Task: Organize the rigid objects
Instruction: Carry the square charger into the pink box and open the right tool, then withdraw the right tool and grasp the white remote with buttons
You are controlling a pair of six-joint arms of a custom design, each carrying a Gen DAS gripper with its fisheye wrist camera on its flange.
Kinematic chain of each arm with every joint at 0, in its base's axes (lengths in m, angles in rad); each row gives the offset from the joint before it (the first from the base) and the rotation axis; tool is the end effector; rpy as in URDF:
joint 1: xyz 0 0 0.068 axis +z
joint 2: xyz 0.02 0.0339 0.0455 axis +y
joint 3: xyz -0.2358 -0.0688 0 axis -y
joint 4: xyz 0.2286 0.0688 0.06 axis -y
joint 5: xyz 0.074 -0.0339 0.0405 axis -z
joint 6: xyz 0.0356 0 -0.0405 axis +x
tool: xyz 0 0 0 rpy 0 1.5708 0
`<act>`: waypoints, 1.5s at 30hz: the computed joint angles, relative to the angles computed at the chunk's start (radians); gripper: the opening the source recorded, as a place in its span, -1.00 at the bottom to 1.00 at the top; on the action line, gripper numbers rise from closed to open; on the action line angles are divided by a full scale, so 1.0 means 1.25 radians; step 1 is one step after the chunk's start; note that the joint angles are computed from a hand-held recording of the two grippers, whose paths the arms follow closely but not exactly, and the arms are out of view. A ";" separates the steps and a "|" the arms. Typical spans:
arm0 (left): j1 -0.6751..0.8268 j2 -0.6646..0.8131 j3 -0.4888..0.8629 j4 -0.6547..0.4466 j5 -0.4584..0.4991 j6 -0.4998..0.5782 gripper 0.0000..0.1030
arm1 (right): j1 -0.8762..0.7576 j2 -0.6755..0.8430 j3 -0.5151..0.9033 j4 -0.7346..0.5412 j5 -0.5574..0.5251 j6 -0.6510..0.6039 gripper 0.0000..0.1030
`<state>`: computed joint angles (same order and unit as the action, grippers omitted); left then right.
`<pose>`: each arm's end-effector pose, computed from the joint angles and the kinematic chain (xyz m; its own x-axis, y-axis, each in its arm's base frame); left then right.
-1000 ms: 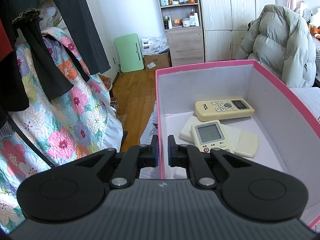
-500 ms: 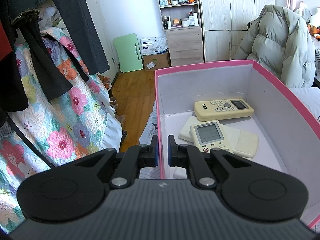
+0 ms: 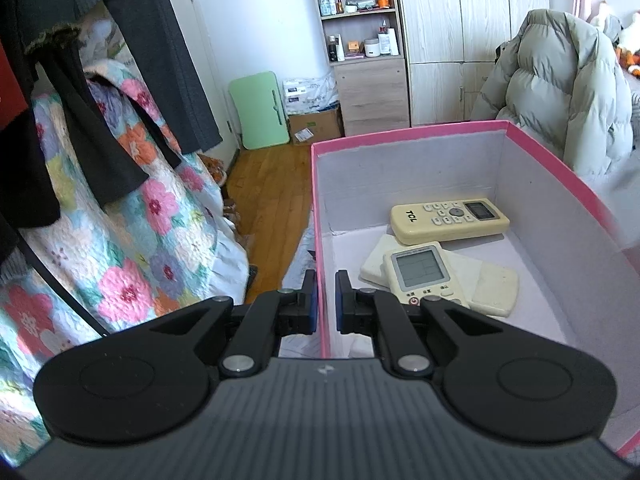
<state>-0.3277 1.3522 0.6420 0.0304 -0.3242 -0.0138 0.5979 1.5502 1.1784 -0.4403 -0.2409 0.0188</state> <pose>0.2547 -0.0746 0.1724 -0.5961 0.1888 -0.7804 0.0623 0.9799 0.1895 0.2635 0.1897 0.2433 -0.6126 -0.3951 -0.6846 -0.6709 0.7178 0.1860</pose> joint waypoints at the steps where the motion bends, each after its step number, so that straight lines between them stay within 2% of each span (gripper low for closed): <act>1: -0.007 0.000 -0.003 0.005 -0.013 0.004 -0.88 | 0.015 0.032 0.035 -0.023 0.024 -0.003 0.10; 5: -0.034 0.000 -0.011 0.022 -0.062 0.029 -0.89 | 0.044 0.163 0.143 -0.082 0.109 -0.019 0.10; 9: -0.038 0.005 -0.006 0.022 -0.067 0.028 -0.89 | 0.069 0.270 0.240 -0.158 0.190 -0.008 0.10; 17: -0.039 0.006 -0.004 0.021 -0.058 0.014 -0.89 | 0.092 0.407 0.389 -0.260 0.264 0.034 0.10; 20: -0.033 0.004 -0.005 0.020 -0.052 0.013 -0.89 | 0.078 0.399 0.387 -0.251 0.232 0.060 0.09; 24: -0.020 -0.001 -0.013 0.026 -0.032 0.012 -0.89 | 0.045 0.287 0.255 -0.135 0.163 0.114 0.05; 28: -0.015 -0.003 -0.015 0.027 -0.020 0.005 -0.88 | 0.046 0.176 0.162 -0.093 0.240 0.130 0.06; 33: -0.015 -0.001 -0.012 0.026 -0.019 0.001 -0.88 | -0.028 -0.027 -0.033 0.000 0.167 0.176 0.06; 38: -0.009 -0.006 -0.015 0.028 -0.007 -0.003 -0.88 | -0.145 -0.198 -0.237 0.033 0.096 0.126 0.10; 41: -0.003 -0.009 -0.015 0.025 -0.001 -0.003 -0.88 | -0.218 -0.301 -0.372 0.055 0.009 0.087 0.10; 45: -0.003 -0.005 -0.015 0.027 -0.010 0.008 -0.88 | -0.237 -0.353 -0.486 0.084 -0.045 0.028 0.13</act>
<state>-0.3314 1.3460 0.6232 0.0646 -0.3361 -0.0033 0.3014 1.1085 0.5710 -0.3351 -0.2971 0.0537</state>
